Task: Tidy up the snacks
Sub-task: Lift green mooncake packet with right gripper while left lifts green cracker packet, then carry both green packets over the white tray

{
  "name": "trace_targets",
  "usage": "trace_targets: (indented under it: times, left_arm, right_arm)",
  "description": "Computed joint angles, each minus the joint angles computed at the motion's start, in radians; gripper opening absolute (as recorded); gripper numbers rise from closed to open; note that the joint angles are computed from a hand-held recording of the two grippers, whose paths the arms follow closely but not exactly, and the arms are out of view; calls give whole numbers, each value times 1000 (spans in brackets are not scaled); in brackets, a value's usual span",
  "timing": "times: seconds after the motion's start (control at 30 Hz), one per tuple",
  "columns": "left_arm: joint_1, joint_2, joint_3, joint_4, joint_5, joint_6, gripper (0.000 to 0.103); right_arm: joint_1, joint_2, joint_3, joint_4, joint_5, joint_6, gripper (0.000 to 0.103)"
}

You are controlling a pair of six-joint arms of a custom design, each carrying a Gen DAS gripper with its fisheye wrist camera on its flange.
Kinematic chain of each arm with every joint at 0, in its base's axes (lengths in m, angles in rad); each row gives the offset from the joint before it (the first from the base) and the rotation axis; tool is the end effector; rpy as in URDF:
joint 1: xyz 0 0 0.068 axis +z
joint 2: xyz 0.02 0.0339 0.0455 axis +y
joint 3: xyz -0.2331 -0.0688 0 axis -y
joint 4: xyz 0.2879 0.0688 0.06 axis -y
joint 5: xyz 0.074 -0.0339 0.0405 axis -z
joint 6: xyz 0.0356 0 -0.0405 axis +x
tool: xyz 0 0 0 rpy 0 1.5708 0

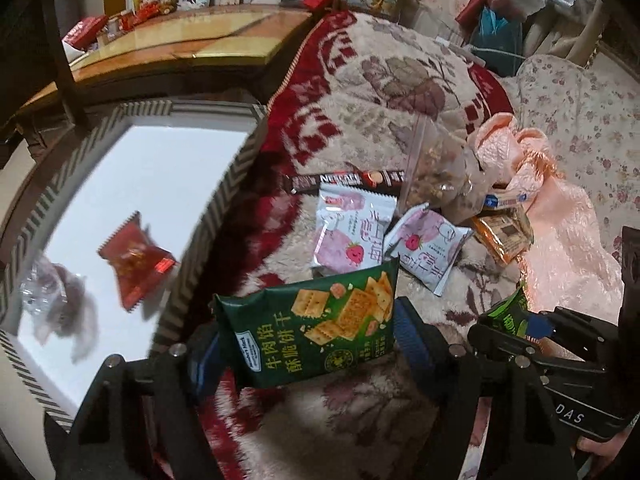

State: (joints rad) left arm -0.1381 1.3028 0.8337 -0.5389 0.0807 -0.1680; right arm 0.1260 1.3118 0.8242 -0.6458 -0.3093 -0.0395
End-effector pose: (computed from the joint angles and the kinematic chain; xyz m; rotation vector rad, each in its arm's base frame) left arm 0.2974 -0.0442 0.1690 -0.0085 2.5892 -0.2174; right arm 0.2848 0.0470 0.1592 -0.3147 2.6683 0.4440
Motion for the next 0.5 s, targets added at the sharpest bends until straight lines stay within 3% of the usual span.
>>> trace_targets:
  times: [0.5]
  left_arm:
    - [169,-136,-44,-28,-14,54,77]
  right_arm:
    - [193,48,120,3,53,38,39]
